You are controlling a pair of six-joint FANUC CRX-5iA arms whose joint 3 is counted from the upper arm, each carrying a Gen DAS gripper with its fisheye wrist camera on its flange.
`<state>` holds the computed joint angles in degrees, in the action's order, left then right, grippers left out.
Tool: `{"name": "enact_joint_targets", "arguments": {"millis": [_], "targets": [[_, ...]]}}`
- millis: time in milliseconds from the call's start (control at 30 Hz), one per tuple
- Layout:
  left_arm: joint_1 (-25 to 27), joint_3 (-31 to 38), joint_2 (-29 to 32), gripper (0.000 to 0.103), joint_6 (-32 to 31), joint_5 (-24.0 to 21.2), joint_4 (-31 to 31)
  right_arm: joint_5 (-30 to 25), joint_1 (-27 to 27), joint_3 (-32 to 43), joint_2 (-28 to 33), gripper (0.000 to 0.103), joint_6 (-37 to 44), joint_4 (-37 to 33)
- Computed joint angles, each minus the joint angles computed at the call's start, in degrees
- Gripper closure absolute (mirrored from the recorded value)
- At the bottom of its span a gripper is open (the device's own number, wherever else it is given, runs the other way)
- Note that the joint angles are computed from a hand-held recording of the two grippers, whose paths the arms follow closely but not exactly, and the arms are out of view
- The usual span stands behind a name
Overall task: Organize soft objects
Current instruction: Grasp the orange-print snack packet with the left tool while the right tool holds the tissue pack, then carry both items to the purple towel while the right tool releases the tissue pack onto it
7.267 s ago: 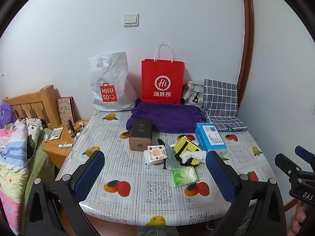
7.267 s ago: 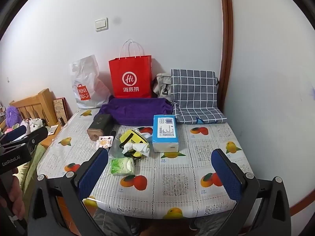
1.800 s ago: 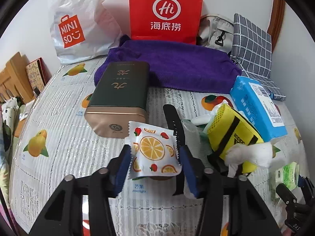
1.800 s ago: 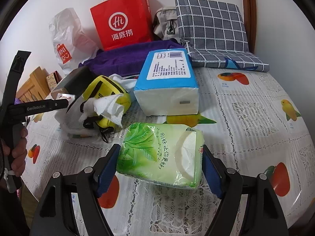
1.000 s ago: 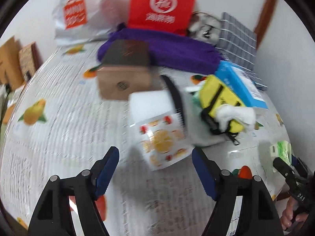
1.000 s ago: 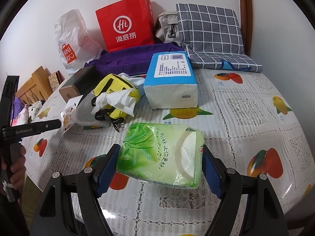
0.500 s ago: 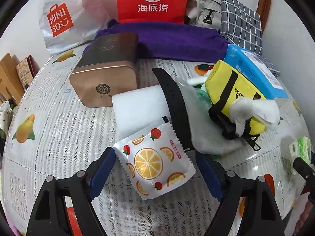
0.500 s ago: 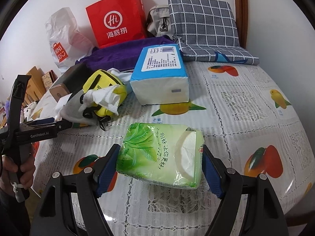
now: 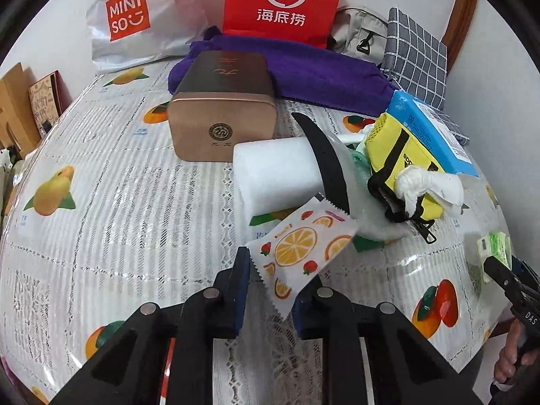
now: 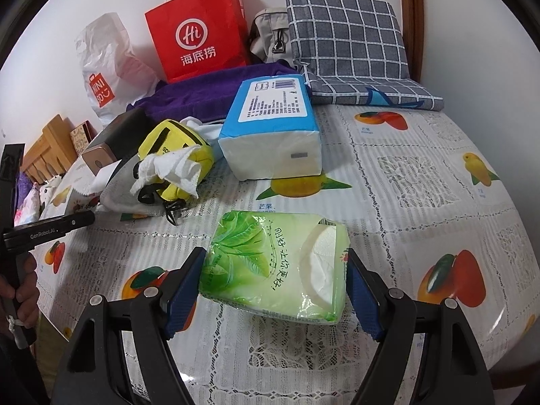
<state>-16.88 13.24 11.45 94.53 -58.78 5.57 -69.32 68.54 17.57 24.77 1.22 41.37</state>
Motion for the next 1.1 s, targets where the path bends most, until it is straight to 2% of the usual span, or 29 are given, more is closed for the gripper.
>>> {"name": "enact_joint_targets", "arguments": {"millis": [100,267,400,433,467,633,900,1100], "targets": [[0.1,-0.1,0.0,0.083,-0.5,0.8,0.7,-0.6,0.3,0.3,0.0,0.025,0.0,0.1],[-1.4,3.1,1.8,0.083,-0.6,-0.2,-2.4,-1.6,0.8,1.2,0.2,0.025,0.6,0.1],[-1.5,3.2,2.0,0.083,-2.6,0.8,-0.7,-2.5,1.1,2.0,0.3,0.025,0.9,0.1],[-1.4,2.9,1.9,0.092,-3.4,1.1,0.0,-2.8,1.1,2.2,0.4,0.025,0.9,0.2],[-1.2,2.5,1.7,0.095,-4.3,1.4,1.0,-2.9,1.1,2.2,0.4,0.025,1.0,0.3],[0.0,-0.1,0.1,0.095,-6.9,2.7,5.4,-3.3,1.0,2.4,0.3,0.025,1.2,0.2],[1.0,-2.4,-2.4,0.096,-8.3,2.8,7.7,-4.2,1.1,3.6,0.5,0.025,2.4,-0.2],[1.4,-0.6,-3.2,0.096,-5.7,1.5,5.7,-5.3,1.1,5.5,0.9,0.025,3.7,0.6]]}}
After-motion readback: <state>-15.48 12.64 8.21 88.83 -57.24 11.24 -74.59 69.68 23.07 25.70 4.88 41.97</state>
